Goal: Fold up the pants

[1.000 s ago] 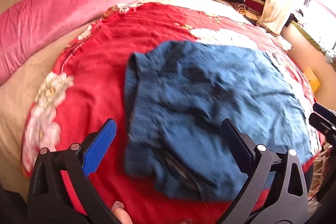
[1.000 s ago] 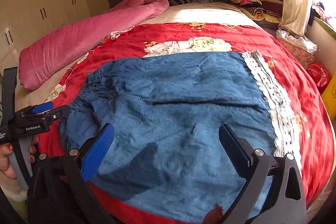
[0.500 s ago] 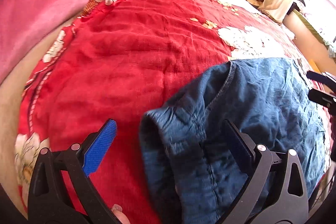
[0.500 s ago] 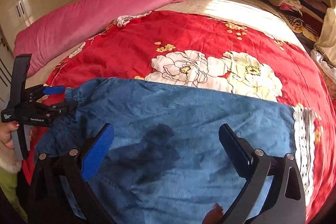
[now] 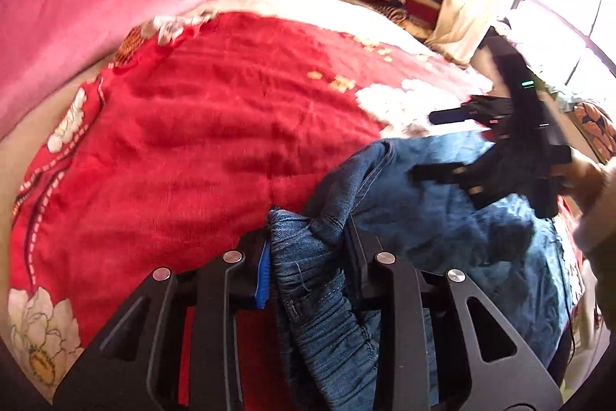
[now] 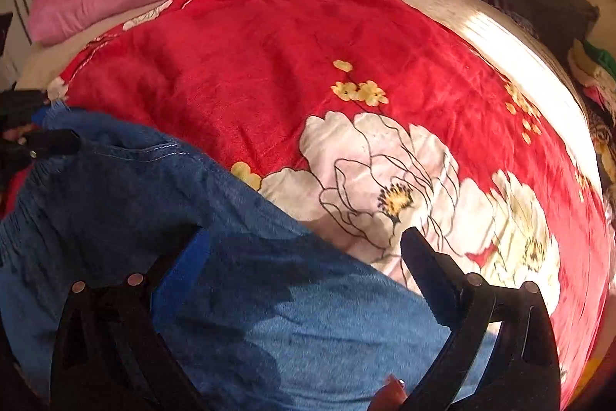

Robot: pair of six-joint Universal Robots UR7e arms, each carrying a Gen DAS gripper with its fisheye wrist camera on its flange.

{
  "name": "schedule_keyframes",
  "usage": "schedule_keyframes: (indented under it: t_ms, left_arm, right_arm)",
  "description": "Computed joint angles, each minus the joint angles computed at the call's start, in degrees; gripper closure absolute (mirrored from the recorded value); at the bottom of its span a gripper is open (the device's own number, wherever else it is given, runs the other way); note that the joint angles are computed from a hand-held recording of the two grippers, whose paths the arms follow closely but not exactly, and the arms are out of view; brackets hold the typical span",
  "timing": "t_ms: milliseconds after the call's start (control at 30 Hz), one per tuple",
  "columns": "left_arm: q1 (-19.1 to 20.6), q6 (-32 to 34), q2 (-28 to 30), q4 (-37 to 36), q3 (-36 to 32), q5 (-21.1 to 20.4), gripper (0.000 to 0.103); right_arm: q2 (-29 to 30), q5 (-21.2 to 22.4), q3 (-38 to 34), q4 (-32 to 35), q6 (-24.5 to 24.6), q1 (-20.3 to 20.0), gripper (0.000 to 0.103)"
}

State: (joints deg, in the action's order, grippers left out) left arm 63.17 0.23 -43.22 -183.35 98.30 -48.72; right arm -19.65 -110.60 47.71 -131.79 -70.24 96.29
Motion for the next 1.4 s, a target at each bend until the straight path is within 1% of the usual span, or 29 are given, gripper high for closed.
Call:
schedule_keyframes:
  t_ms: [33, 67, 133, 200, 300, 400, 500, 567, 633, 733, 800, 867, 967, 1033, 1100, 1167, 1200, 1233, 1267, 1300, 1333, 1400]
  left_arm:
    - [-0.4, 1.0, -0.2, -1.3, 0.6, -0.3, 0.081]
    - [-0.8, 2.0, -0.4, -2.3, 1.0, -0.6, 0.081]
    - [-1.5, 3.6, -0.4, -3.1, 1.3, -0.1, 0.081]
    - [-1.8, 4.1, -0.6, -3.3, 1.5, 0.3, 0.081]
    - [-2.2, 4.6, -1.1, -4.3, 2.6, 1.2, 0.081]
    - [-2.8, 7.3, -2.0, -6.8, 4.2, -0.8, 0.081]
    - [-4.2, 11.6, -3.1, -9.6, 6.6, -2.9, 0.081]
    - [-5.0, 12.5, -4.1, -10.5, 8.5, -3.9, 0.081]
    - [-6.2, 12.5, -5.3, -11.5, 11.2, -4.9, 0.081]
    - [-8.4, 12.4, -6.7, -12.3, 15.5, -4.1, 0.081]
    - [-10.1, 11.6, -7.5, -12.9, 18.9, -3.2, 0.081]
    - [-11.6, 9.1, -8.1, -12.6, 22.2, -2.2, 0.081]
    - [-13.2, 5.5, -7.9, -12.3, 26.2, -0.4, 0.080]
    - [-13.3, 3.4, -7.6, -11.5, 27.5, 0.1, 0.079]
    - [-13.2, 0.9, -7.4, -11.3, 28.5, 0.3, 0.077]
    - [-13.3, -1.0, -7.4, -11.4, 29.2, 0.4, 0.076]
    - [-13.6, -1.8, -7.5, -11.7, 29.5, 0.7, 0.075]
    - [-13.9, -3.0, -7.8, -11.7, 29.8, 0.9, 0.074]
    - [-14.2, -4.4, -8.3, -11.0, 30.3, 1.0, 0.071]
    - [-14.8, -5.3, -8.8, -10.9, 31.0, 1.5, 0.065]
    - [-15.8, -6.6, -9.4, -10.1, 31.5, 2.4, 0.060]
    - [-17.6, -9.3, -11.0, -8.9, 33.2, 4.3, 0.048]
  right_arm:
    - [0.4, 0.0, -1.0, 2.6, -0.5, 0.0, 0.025]
    - [0.6, 0.7, -2.1, 6.1, -0.3, 0.0, 0.037]
    - [-1.2, 3.5, -0.1, 7.5, -1.0, -0.2, 0.074]
    - [-4.5, 6.5, 4.7, 4.4, -1.5, -0.6, 0.095]
    - [-10.3, 11.7, 12.2, -0.3, -0.2, -1.5, 0.098]
    - [-17.3, 15.7, 21.6, -6.1, -0.2, -2.1, 0.098]
    - [-23.9, 18.9, 29.6, -9.3, 0.1, -2.7, 0.098]
    - [-28.0, 19.7, 34.6, -10.3, 0.7, -3.1, 0.098]
    - [-32.0, 20.0, 40.2, -12.1, -0.3, -3.5, 0.098]
    - [-37.7, 20.9, 47.2, -11.2, -0.4, -4.7, 0.098]
    - [-40.5, 20.7, 51.3, -11.0, -0.4, -5.5, 0.098]
    - [-42.5, 20.2, 54.5, -9.5, 0.7, -6.4, 0.098]
    - [-43.9, 18.0, 59.2, -10.5, 0.9, -8.1, 0.098]
    - [-44.2, 17.0, 61.3, -9.9, 1.7, -9.3, 0.098]
    - [-44.0, 16.0, 63.1, -11.2, 2.7, -10.0, 0.098]
    - [-43.6, 16.4, 64.6, -13.6, 2.8, -10.6, 0.098]
    - [-43.6, 16.6, 65.0, -14.2, 3.7, -10.9, 0.098]
    - [-43.6, 17.1, 65.4, -14.0, 4.3, -11.2, 0.096]
    - [-43.8, 17.5, 66.0, -14.5, 4.3, -11.4, 0.095]
    - [-43.6, 17.2, 66.4, -15.9, 3.7, -11.4, 0.095]
    - [-43.5, 17.0, 66.7, -16.6, 3.1, -11.3, 0.095]
    - [-43.6, 17.2, 66.8, -17.2, 2.9, -11.6, 0.095]
